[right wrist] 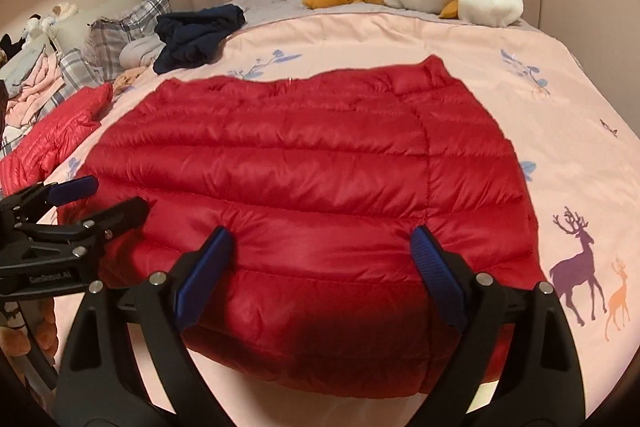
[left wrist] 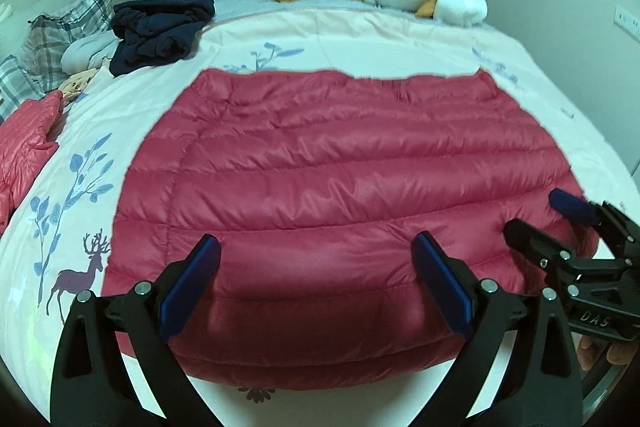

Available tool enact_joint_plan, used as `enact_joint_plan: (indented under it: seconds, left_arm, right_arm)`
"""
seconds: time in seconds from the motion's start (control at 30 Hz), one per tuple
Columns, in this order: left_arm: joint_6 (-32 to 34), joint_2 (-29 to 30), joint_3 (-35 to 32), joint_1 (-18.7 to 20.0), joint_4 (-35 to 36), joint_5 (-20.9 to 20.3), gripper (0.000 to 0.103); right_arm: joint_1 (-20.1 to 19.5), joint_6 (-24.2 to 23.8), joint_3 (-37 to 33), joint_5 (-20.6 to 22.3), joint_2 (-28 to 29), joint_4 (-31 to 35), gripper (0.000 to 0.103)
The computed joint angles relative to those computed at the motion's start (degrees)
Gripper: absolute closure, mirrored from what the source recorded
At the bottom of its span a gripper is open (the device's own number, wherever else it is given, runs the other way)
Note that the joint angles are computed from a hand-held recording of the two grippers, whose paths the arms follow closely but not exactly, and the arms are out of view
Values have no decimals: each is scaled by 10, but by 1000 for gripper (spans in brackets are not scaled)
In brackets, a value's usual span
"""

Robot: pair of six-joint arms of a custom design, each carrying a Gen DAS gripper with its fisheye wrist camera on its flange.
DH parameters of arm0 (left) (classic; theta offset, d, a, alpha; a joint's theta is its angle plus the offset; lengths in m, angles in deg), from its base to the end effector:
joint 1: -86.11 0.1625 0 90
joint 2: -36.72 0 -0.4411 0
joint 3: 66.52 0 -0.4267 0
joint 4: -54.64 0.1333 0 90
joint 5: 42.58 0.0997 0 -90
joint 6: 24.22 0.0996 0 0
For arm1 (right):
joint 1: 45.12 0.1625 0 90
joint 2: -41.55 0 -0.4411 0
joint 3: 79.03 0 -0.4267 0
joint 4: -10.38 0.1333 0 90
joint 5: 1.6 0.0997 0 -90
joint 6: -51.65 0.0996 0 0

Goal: Fold large clothes
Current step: 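Sweep both open grippers across the red jacket to smooth its surface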

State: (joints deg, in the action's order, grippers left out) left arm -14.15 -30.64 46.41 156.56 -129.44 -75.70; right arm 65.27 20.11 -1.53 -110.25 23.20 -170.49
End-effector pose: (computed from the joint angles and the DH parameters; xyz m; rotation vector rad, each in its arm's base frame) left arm 0.0117 -0.6147 0.3035 0.0399 2.0845 -1.0001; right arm 0.3640 -0.6882 -0.0928 1.0611 -2.4645 0.7151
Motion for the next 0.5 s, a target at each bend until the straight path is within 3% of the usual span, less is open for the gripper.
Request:
enact_joint_plan:
  seconds: [0.2, 0.3, 0.5]
  left_arm:
    - [-22, -3, -2, 1, 27, 5, 2]
    - [-26, -13, 13, -7, 20, 7, 2]
    - [-35, -21, 35, -14, 12, 13, 2]
  right_arm:
    - [0, 7, 2, 1, -4, 8, 10]
    - [-2, 16, 22, 16, -18, -7, 10]
    - [-5, 9, 45, 2, -31, -38, 10]
